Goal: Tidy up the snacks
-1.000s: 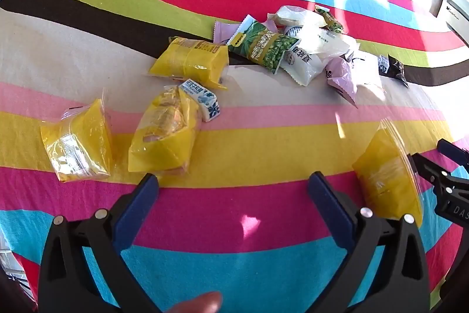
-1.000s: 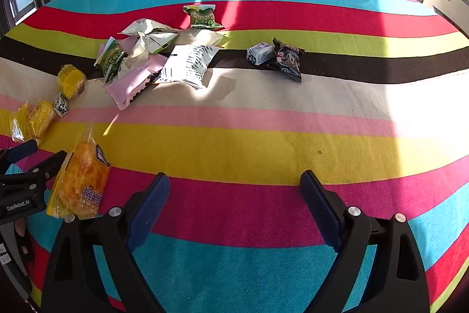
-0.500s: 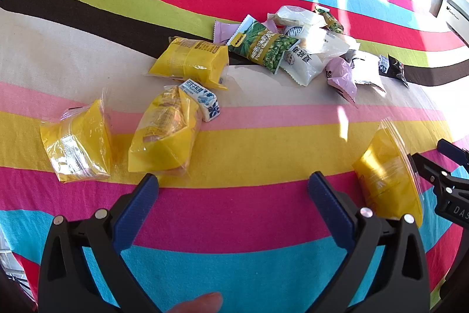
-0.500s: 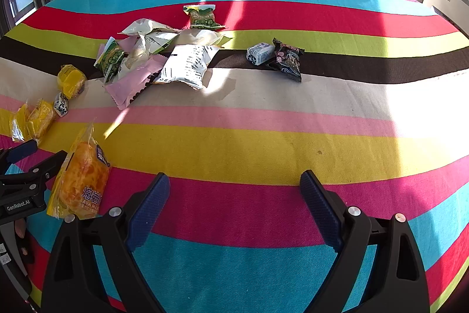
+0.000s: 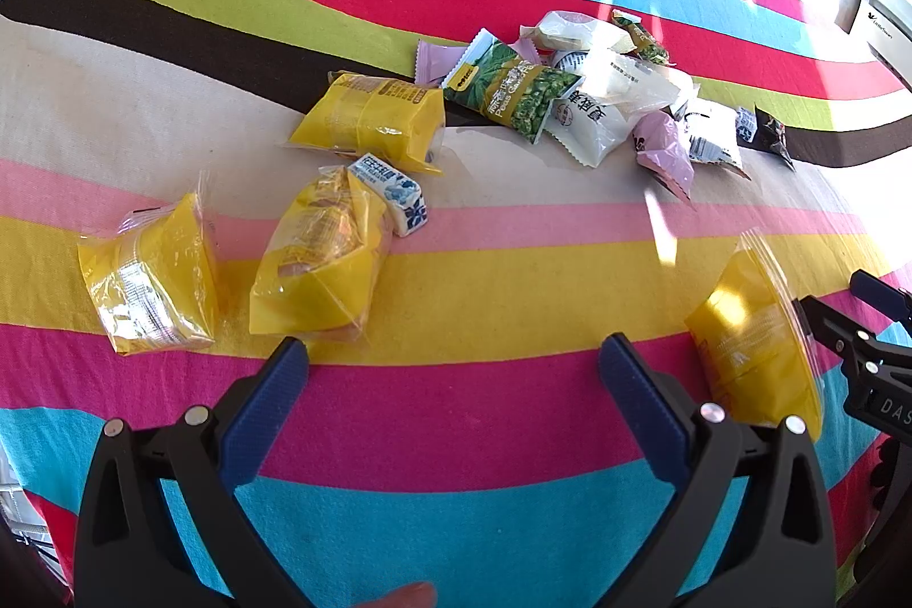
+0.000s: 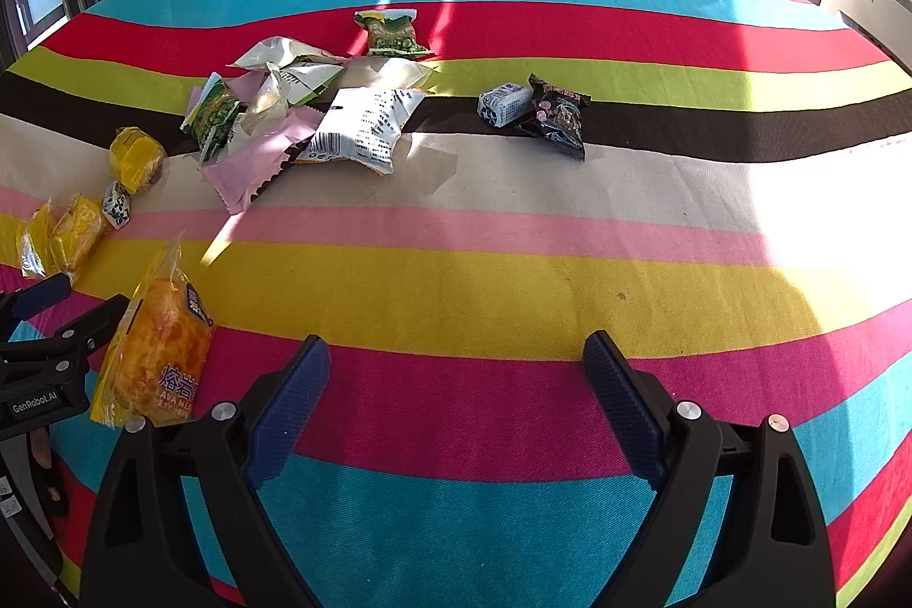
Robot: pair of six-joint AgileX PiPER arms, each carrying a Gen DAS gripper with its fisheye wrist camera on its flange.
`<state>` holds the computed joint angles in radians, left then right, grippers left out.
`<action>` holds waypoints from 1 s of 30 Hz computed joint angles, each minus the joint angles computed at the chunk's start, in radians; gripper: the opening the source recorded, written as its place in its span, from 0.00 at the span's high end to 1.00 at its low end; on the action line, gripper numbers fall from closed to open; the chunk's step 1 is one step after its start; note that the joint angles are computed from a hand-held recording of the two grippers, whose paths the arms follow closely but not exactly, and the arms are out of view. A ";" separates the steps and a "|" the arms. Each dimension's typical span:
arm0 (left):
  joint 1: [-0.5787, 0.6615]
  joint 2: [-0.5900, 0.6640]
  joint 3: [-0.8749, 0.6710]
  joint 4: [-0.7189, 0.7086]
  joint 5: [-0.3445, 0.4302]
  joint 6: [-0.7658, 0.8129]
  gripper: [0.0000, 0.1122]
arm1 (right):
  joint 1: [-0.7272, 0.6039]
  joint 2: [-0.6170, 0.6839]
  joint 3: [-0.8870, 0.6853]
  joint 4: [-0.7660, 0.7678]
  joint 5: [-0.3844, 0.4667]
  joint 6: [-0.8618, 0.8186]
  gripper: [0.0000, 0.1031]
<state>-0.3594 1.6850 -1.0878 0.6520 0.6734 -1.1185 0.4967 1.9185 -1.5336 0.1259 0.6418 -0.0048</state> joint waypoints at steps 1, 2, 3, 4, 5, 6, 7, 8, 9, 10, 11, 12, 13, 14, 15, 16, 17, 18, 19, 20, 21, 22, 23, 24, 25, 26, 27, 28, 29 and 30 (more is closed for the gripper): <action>0.000 0.000 0.000 0.000 0.000 0.000 0.10 | 0.006 0.002 -0.009 -0.019 0.006 0.028 0.15; 0.000 0.000 0.000 0.000 0.000 0.000 0.10 | 0.007 0.003 -0.016 -0.022 0.012 0.033 0.15; 0.000 0.000 0.000 0.000 0.000 0.000 0.10 | 0.000 0.000 -0.016 -0.009 0.017 0.020 0.15; 0.000 0.000 0.000 0.000 0.000 0.001 0.10 | -0.013 -0.007 -0.010 0.006 0.018 -0.001 0.15; 0.000 0.000 0.000 0.000 0.000 0.000 0.10 | -0.004 0.011 -0.031 -0.001 0.020 0.011 0.15; 0.000 0.000 0.000 0.000 0.000 0.000 0.10 | -0.004 0.016 -0.036 -0.001 0.021 0.009 0.15; 0.000 0.000 0.000 0.000 0.000 0.000 0.10 | -0.004 0.012 -0.028 0.000 0.017 0.007 0.15; 0.000 0.000 0.000 0.000 0.000 0.000 0.10 | -0.007 0.010 -0.025 0.007 0.016 -0.004 0.15; -0.003 -0.001 0.001 0.001 0.004 -0.004 0.10 | -0.007 0.016 -0.036 0.010 0.021 -0.007 0.15; -0.009 -0.003 0.003 0.004 0.011 -0.014 0.10 | -0.007 0.015 -0.035 0.011 0.021 -0.009 0.15; -0.017 -0.006 0.005 0.008 0.021 -0.027 0.10 | -0.005 0.008 -0.028 0.010 0.021 -0.009 0.15; -0.023 -0.010 0.010 0.009 0.026 -0.036 0.10 | -0.006 0.005 -0.026 0.015 0.026 -0.017 0.15; -0.032 -0.016 0.019 0.010 0.026 -0.041 0.10 | -0.010 0.011 -0.042 0.026 0.049 -0.038 0.15; -0.033 -0.021 0.024 -0.001 0.024 -0.028 0.10 | -0.014 0.004 -0.038 0.036 0.054 -0.039 0.16; -0.031 -0.046 0.043 -0.044 0.020 0.025 0.10 | -0.018 -0.013 -0.016 0.055 0.043 -0.038 0.16; -0.030 -0.067 0.061 -0.074 0.020 0.059 0.10 | -0.023 -0.041 0.020 0.101 0.022 -0.063 0.16; -0.028 -0.109 0.097 -0.090 0.022 0.062 0.10 | -0.032 -0.071 0.059 0.186 0.003 -0.125 0.16; -0.025 -0.178 0.170 -0.087 -0.008 0.025 0.10 | -0.033 -0.100 0.093 0.262 -0.012 -0.185 0.16; -0.012 -0.247 0.242 -0.080 -0.048 -0.003 0.10 | -0.023 -0.126 0.117 0.300 -0.022 -0.219 0.16; -0.005 -0.308 0.307 -0.062 -0.074 -0.038 0.10 | -0.006 -0.148 0.134 0.322 -0.035 -0.240 0.16; 0.006 -0.354 0.352 -0.053 -0.087 -0.058 0.10 | 0.012 -0.159 0.138 0.330 -0.044 -0.246 0.16; 0.024 -0.402 0.394 -0.058 -0.101 -0.064 0.10 | 0.036 -0.160 0.127 0.319 -0.042 -0.230 0.15; 0.049 -0.434 0.419 -0.072 -0.113 -0.057 0.10 | 0.059 -0.145 0.096 0.296 -0.022 -0.202 0.15; 0.074 -0.456 0.435 -0.085 -0.121 -0.044 0.10 | 0.082 -0.121 0.058 0.267 0.003 -0.169 0.15; 0.104 -0.466 0.444 -0.109 -0.141 -0.010 0.10 | 0.107 -0.098 0.023 0.239 0.020 -0.139 0.15; 0.124 -0.474 0.447 -0.133 -0.152 0.022 0.10 | 0.135 -0.078 -0.002 0.203 0.025 -0.110 0.16; 0.128 -0.474 0.445 -0.133 -0.143 0.023 0.10 | 0.163 -0.056 -0.030 0.150 0.032 -0.071 0.16; 0.129 -0.474 0.442 -0.126 -0.133 0.019 0.10 | 0.193 -0.034 -0.057 0.082 0.041 -0.020 0.18; 0.138 -0.476 0.442 -0.131 -0.139 0.031 0.10 | 0.219 -0.014 -0.079 0.016 0.054 0.029 0.24; 0.142 -0.476 0.438 -0.132 -0.141 0.040 0.10 | 0.236 0.002 -0.098 -0.035 0.072 0.069 0.31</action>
<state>-0.2173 1.2087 -0.6498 0.5197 0.5327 -1.0789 0.7323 1.9201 -1.6312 0.0906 0.7141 0.0638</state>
